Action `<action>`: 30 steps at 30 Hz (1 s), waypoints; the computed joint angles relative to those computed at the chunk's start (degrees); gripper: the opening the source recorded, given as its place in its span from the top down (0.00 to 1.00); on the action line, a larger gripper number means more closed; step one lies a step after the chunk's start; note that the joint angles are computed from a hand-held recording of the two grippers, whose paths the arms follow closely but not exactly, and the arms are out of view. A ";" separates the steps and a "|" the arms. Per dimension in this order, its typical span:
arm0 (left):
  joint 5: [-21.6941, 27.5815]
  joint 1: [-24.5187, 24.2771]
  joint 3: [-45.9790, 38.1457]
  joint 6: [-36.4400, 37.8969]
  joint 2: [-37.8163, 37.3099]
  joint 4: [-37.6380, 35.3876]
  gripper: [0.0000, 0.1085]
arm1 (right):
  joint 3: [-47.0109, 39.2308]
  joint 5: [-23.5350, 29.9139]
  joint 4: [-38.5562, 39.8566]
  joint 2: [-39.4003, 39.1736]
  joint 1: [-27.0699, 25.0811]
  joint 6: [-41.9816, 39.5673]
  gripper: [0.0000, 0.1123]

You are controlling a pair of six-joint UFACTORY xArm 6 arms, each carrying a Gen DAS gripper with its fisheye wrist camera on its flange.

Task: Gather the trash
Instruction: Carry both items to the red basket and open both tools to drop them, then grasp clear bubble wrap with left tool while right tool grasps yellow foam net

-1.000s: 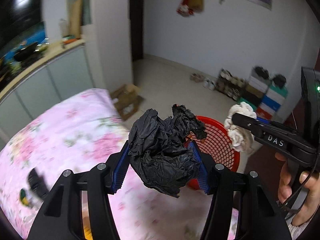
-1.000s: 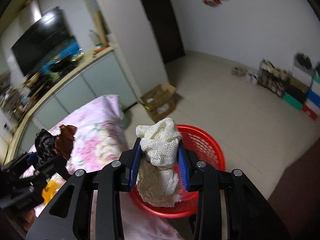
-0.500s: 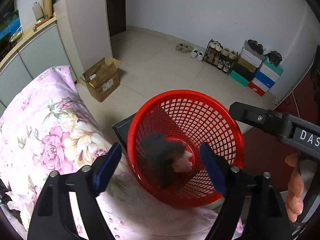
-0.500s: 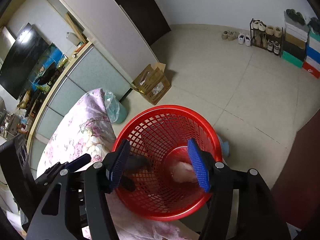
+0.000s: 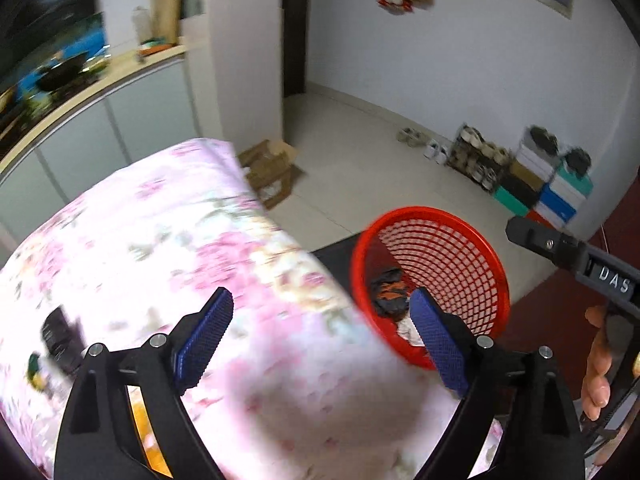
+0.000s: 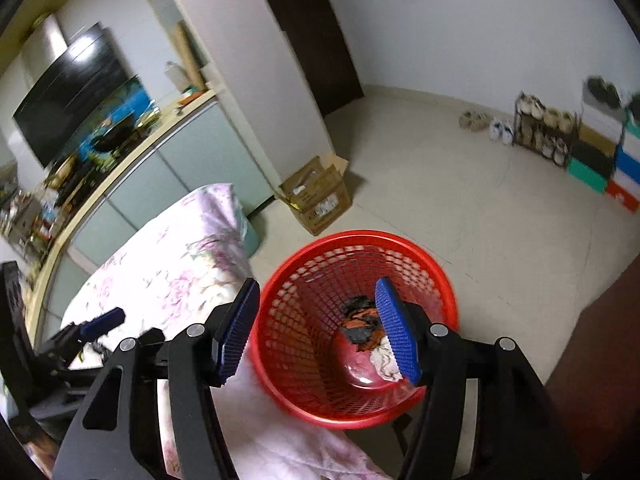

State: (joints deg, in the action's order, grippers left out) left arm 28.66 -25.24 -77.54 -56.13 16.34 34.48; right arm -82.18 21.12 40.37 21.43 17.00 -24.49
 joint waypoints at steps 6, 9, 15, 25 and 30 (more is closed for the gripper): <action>0.97 1.64 14.95 -10.92 -13.05 6.62 0.19 | 3.09 0.62 3.19 -2.89 4.31 -7.05 0.46; 2.44 2.74 21.45 -14.78 -19.11 8.24 0.19 | 3.97 0.62 4.82 -3.62 6.73 -9.73 0.33; 8.41 4.22 33.98 -22.03 -33.83 12.67 0.19 | 3.96 2.59 5.22 -4.05 10.70 -11.10 0.33; 6.75 6.41 41.91 -22.17 -41.23 12.43 0.19 | 4.44 3.54 2.62 -4.13 13.91 -8.18 0.33; 3.45 7.62 41.02 -22.36 -37.65 12.68 0.19 | 4.33 4.18 1.67 -3.88 14.07 -7.54 0.33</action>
